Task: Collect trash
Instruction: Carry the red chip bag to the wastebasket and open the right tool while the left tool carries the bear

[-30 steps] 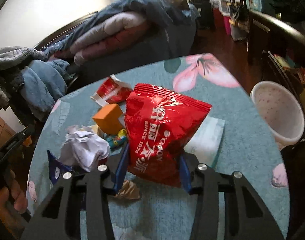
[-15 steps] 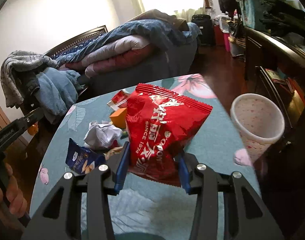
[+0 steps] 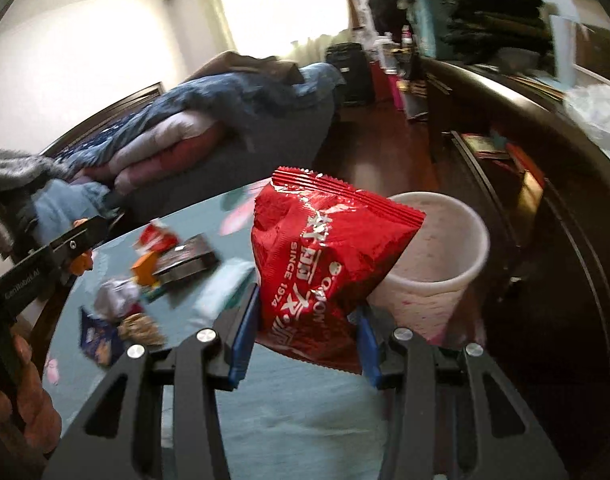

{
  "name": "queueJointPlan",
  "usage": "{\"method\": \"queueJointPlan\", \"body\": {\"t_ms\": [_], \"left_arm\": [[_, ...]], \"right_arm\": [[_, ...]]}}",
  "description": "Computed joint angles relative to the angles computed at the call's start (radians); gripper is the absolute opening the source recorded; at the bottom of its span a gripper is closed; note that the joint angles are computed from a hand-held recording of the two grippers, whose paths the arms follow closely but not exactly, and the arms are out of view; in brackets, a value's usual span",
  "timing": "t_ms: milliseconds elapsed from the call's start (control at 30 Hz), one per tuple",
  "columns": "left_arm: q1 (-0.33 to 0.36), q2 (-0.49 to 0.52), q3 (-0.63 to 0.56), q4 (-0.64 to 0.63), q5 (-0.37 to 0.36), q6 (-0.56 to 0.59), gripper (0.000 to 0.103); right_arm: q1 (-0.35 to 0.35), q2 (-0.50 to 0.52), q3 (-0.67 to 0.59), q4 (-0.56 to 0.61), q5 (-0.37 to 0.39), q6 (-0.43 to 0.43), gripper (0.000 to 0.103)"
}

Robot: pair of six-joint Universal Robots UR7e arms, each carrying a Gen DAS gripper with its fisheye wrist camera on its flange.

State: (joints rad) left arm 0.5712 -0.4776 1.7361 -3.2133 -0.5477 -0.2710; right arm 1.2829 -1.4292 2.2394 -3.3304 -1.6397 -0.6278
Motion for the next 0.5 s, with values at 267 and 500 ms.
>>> {"method": "queueJointPlan", "body": {"t_ms": [267,500], "left_arm": [[0.035,0.172,-0.274,0.119,-0.109,0.097,0.025],[0.091,0.33,-0.562,0.296,-0.193,0.121,0.026]], "right_arm": [[-0.1,0.042,-0.11,0.011,0.005,0.029,0.044],[-0.152,0.15,-0.285,0.093,-0.03,0.063,0.044]]}}
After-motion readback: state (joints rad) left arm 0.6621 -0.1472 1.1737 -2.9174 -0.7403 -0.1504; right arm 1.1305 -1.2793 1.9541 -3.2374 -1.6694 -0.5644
